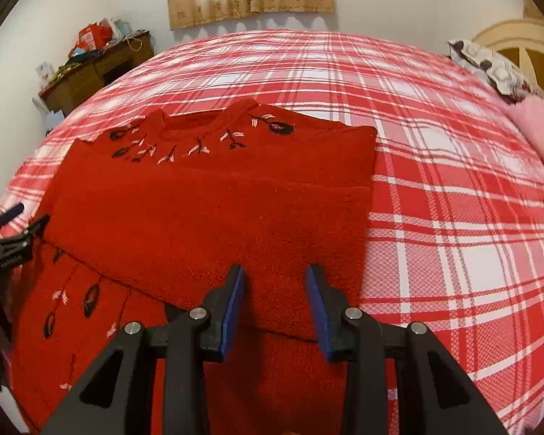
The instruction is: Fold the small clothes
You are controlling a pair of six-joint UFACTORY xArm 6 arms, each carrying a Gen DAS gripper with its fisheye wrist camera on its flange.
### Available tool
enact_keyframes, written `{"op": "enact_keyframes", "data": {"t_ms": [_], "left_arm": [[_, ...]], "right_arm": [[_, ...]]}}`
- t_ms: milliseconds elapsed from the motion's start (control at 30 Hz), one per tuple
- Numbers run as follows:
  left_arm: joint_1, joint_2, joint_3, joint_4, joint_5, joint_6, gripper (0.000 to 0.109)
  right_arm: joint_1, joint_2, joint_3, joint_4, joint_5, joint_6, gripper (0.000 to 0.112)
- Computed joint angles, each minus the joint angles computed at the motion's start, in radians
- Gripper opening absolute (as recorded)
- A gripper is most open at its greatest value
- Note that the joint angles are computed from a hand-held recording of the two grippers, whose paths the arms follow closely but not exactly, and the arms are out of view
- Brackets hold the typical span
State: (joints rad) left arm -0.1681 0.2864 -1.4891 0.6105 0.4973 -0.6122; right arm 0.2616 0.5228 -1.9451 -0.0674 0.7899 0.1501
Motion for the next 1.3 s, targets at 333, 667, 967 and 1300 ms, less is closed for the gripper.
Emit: {"op": "enact_keyframes", "data": {"t_ms": [333,667,967,1300], "left_arm": [[-0.01,-0.016,0.016,0.066,0.01,-0.053,0.103],[-0.016,-0.034,0.031,0.048,0.028,-0.056,0.103],[-0.022,-0.109,0.119,0.012,0.016,-0.028,0.103],[-0.036,-0.227,0.251,0.011,-0.02,-0.022,0.103]], "right_arm": [[0.011,-0.048,0.087,-0.072,-0.062,0.064,0.034],[0.02,-0.083,0.117,-0.036,-0.063,0.1,0.043],[0.032,-0.216,0.28,-0.009,-0.098,0.091,0.048],[0.054,-0.378,0.499,0.007,-0.118,0.085,0.05]]}}
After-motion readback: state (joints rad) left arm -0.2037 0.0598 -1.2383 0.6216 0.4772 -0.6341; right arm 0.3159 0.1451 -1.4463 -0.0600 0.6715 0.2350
